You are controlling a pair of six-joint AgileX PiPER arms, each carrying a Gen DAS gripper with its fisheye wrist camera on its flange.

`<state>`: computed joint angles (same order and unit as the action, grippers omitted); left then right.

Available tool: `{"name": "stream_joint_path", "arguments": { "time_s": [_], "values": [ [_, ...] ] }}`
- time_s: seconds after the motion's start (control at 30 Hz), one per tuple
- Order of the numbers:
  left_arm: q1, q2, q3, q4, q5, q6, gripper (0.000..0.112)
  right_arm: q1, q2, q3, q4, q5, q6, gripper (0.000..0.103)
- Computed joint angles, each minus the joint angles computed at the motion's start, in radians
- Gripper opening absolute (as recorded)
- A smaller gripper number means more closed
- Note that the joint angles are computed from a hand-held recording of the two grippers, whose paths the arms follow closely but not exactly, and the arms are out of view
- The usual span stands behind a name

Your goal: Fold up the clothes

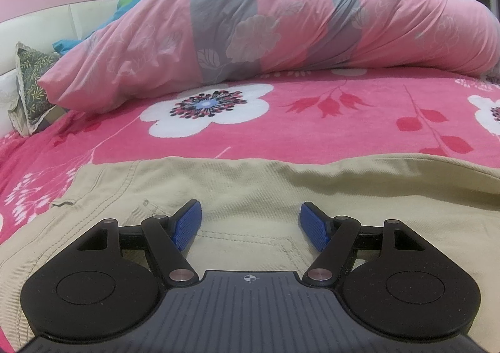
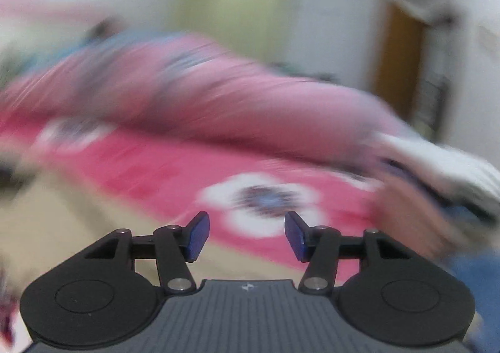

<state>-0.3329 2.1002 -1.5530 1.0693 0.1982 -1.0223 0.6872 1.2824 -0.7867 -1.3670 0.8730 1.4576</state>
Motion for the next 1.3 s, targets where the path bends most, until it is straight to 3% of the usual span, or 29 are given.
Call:
{"name": "stream_joint_path", "arguments": {
  "time_s": [0.13, 0.23, 0.27, 0.3, 0.33, 0.4, 0.53, 0.67, 0.73, 0.8, 0.83, 0.9, 1.0, 1.1, 1.2, 1.3],
  "values": [
    [0.002, 0.0, 0.0, -0.005, -0.004, 0.002, 0.071, 0.003, 0.224, -0.127, 0.04, -0.098, -0.235, 0.054],
    [0.005, 0.0, 0.0, -0.022, -0.01, 0.015, 0.071, -0.054, 0.337, -0.212, 0.095, -0.128, -0.366, 0.046],
    [0.007, -0.001, 0.001, -0.027, -0.014, 0.018, 0.071, -0.078, 0.357, -0.236, 0.134, -0.136, -0.414, 0.033],
    [0.009, -0.001, 0.003, -0.032, -0.019, 0.021, 0.071, -0.107, 0.369, -0.259, 0.182, -0.147, -0.471, 0.011],
    [0.011, -0.002, 0.004, -0.039, -0.024, 0.025, 0.072, -0.124, 0.37, -0.273, 0.208, -0.15, -0.498, 0.004],
    [0.016, -0.003, 0.008, -0.045, -0.037, 0.026, 0.072, -0.133, 0.367, -0.288, 0.214, -0.135, -0.478, 0.002],
    [0.02, -0.005, 0.011, -0.065, -0.047, 0.04, 0.073, -0.156, 0.371, -0.324, 0.229, -0.113, -0.444, 0.002],
    [0.022, -0.006, 0.012, -0.086, -0.053, 0.059, 0.073, -0.257, 0.469, -0.384, 0.274, -0.193, -0.463, 0.003],
    [0.024, -0.006, 0.013, -0.098, -0.057, 0.068, 0.073, -0.31, 0.501, -0.405, 0.312, -0.242, -0.465, 0.009],
    [0.025, -0.006, 0.013, -0.108, -0.061, 0.076, 0.073, -0.369, 0.492, -0.403, 0.329, -0.301, -0.402, 0.037],
    [0.025, -0.006, 0.013, -0.108, -0.06, 0.076, 0.073, -0.412, 0.478, -0.397, 0.374, -0.342, -0.378, 0.041],
    [0.024, -0.006, 0.012, -0.108, -0.057, 0.075, 0.073, -0.482, 0.461, -0.394, 0.434, -0.375, -0.324, 0.041],
    [0.024, -0.006, 0.012, -0.116, -0.057, 0.081, 0.073, -0.536, 0.432, -0.385, 0.38, -0.274, -0.146, 0.041],
    [0.023, -0.006, 0.01, -0.12, -0.055, 0.087, 0.073, -0.617, 0.285, -0.273, 0.314, -0.298, 0.094, 0.041],
    [0.02, -0.005, 0.01, -0.093, -0.048, 0.066, 0.074, -0.624, 0.081, -0.129, 0.216, -0.275, 0.227, 0.042],
    [0.02, -0.007, 0.013, -0.084, -0.048, 0.058, 0.074, -0.572, -0.064, -0.055, 0.264, -0.203, 0.064, 0.044]
  ]
}}
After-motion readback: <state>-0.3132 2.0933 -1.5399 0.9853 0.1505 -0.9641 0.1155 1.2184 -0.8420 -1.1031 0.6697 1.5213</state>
